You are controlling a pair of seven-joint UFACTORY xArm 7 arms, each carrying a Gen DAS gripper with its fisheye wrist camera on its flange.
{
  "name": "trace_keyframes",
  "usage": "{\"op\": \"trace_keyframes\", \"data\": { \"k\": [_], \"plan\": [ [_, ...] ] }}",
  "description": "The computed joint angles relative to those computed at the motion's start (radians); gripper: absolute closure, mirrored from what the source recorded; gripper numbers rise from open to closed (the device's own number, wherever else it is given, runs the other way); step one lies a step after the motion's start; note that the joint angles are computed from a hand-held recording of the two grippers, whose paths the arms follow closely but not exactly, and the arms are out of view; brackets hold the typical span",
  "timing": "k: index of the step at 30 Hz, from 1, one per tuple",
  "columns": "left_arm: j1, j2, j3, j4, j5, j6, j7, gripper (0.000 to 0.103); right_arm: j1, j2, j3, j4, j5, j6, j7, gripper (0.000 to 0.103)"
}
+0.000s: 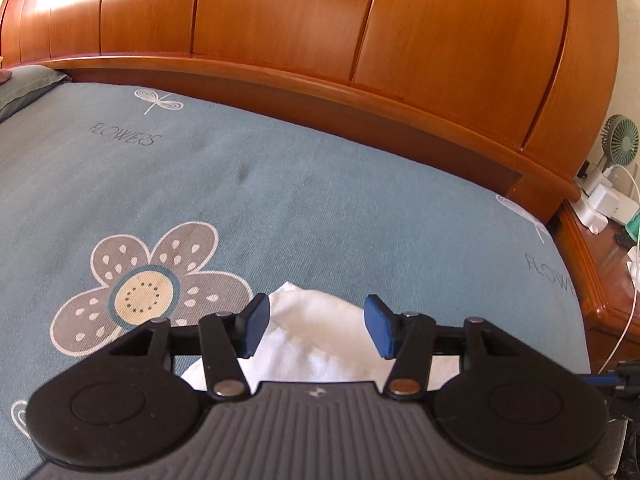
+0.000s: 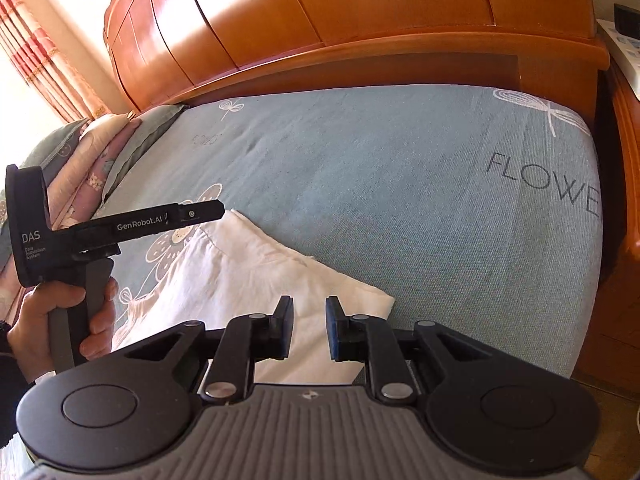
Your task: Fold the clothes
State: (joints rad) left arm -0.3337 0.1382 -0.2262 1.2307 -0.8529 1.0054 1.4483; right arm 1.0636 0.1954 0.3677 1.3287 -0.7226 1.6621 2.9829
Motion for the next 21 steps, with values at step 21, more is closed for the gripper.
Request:
{"op": "trace_keyframes", "data": {
  "k": [21],
  "plan": [
    [0.043,0.358,0.008,0.527,0.149,0.455,-0.388,0.045,-0.266,-0.453,-0.106,-0.426,-0.047,-0.5,-0.703,0.078]
  ]
}}
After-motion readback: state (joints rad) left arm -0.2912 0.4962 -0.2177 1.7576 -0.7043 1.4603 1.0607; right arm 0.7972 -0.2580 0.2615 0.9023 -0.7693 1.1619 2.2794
